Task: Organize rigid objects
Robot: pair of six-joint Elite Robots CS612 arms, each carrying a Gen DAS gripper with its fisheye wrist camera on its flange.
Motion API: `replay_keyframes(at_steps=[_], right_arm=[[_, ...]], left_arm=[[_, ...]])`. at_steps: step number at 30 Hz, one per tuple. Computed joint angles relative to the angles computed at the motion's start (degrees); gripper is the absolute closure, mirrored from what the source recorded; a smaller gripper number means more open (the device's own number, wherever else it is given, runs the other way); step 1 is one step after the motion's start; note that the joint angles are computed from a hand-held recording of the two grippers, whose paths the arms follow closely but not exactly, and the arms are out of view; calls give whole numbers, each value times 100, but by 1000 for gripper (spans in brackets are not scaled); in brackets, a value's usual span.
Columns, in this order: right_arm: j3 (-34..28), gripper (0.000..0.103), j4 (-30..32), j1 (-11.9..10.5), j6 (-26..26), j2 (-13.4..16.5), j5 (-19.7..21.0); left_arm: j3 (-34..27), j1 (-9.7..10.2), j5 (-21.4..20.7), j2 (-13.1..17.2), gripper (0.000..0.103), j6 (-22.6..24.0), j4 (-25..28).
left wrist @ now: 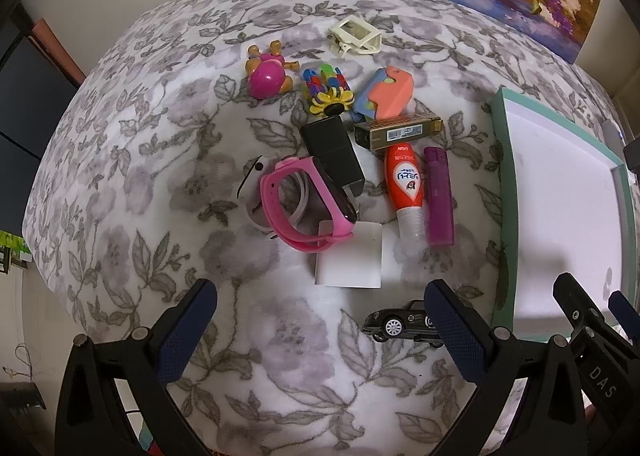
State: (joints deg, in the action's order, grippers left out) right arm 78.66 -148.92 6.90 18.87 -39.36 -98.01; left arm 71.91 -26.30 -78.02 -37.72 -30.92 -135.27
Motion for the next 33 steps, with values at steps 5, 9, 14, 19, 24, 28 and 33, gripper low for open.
replay_keyframes(at_steps=[5, 9, 14, 19, 24, 28, 33], right_arm=[[2, 0, -4, -1, -6, -3, 9], [-2, 0, -7, -6, -31, 3, 21], [-24, 0, 24, 21, -53, 10, 4], [-16, 0, 25, 18, -84, 6, 15], [-24, 0, 35, 21, -98, 10, 12], [-31, 0, 40, 24, -93, 13, 9], [-38, 0, 46, 26, -94, 16, 7]], left_arm=[[-25, -4, 22, 6, 0, -20, 35], [-22, -4, 23, 5, 0, -14, 33], [-27, -1, 18, 5, 0, -26, 35], [-21, 0, 16, 2, 0, -15, 31], [-16, 3, 14, 0, 0, -3, 26], [-13, 4, 16, -1, 0, -2, 22], [-12, 4, 13, -1, 0, -4, 18]])
